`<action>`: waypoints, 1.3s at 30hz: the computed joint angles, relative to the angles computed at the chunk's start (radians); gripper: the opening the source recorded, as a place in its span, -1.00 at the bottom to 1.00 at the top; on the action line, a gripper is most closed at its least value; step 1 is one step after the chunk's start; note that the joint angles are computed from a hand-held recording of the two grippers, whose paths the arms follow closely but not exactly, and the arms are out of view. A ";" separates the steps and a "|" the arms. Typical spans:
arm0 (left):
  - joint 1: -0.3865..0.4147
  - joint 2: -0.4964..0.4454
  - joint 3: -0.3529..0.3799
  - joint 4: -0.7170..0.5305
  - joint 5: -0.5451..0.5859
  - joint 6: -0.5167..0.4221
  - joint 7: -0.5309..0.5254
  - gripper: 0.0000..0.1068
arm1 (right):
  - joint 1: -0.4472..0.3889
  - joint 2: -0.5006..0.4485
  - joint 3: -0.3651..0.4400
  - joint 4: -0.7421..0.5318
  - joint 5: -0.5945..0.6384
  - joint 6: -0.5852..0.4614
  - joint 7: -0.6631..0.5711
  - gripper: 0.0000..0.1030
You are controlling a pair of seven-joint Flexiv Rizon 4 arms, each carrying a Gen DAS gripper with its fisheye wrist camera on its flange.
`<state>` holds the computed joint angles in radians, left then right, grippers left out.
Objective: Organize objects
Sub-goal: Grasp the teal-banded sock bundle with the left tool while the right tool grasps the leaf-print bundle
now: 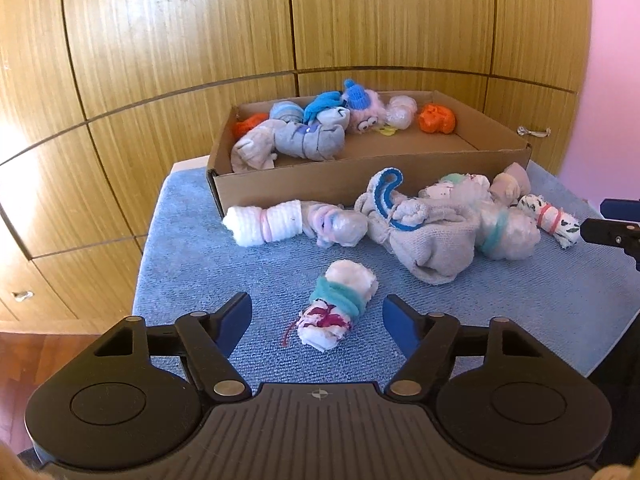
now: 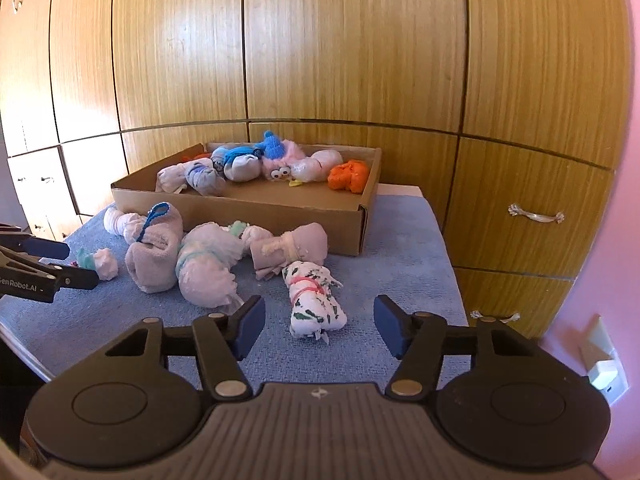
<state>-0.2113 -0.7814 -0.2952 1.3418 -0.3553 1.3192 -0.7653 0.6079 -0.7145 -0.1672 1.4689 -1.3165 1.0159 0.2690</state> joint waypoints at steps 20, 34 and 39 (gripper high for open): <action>0.005 -0.052 -0.017 -0.056 0.001 -0.014 0.027 0.44 | 0.000 -0.083 -0.025 -0.095 0.145 0.036 -0.164 -0.18; 0.038 -0.043 -0.078 -0.033 -0.096 -0.055 0.090 -0.27 | 0.020 -0.084 -0.063 -0.080 0.190 0.075 -0.150 -0.43; 0.049 -0.020 -0.085 -0.005 -0.113 -0.048 0.102 -0.28 | 0.026 -0.069 -0.072 -0.062 0.166 0.092 -0.116 -0.44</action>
<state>-0.1620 -0.8019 -0.3804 1.3363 -0.4685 1.2712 -0.6635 0.6340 -0.7836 -0.2397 1.4071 -1.1502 1.1080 0.1530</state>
